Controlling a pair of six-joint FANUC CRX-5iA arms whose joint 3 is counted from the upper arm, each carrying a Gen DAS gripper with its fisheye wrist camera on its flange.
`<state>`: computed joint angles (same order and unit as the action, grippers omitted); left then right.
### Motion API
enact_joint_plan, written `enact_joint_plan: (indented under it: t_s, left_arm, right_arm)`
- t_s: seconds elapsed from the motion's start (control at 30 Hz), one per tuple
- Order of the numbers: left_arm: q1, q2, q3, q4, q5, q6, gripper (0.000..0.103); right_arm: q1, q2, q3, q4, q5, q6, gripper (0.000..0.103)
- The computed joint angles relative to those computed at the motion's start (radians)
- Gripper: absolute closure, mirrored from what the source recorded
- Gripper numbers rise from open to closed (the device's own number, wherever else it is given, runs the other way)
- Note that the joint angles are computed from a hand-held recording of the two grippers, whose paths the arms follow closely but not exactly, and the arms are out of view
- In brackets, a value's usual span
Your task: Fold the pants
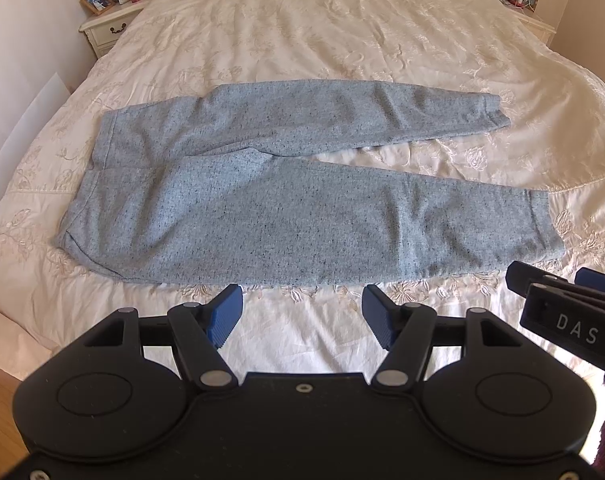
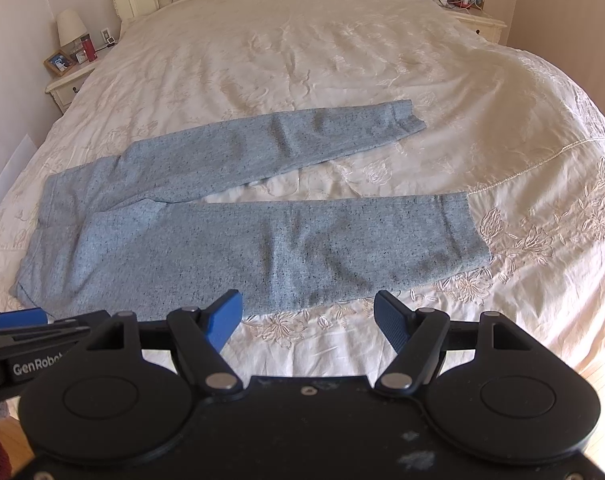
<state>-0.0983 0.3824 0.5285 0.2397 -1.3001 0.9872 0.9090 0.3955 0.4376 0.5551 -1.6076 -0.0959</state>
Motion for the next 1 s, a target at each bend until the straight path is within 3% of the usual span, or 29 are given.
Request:
enact_joint_plan:
  t_s: [1.0]
  left_arm:
    - [-0.001,0.002,0.007,-0.003,-0.011,0.004,0.036]
  right_arm:
    - [-0.001,0.003,0.004,-0.005,0.010,0.004,0.027]
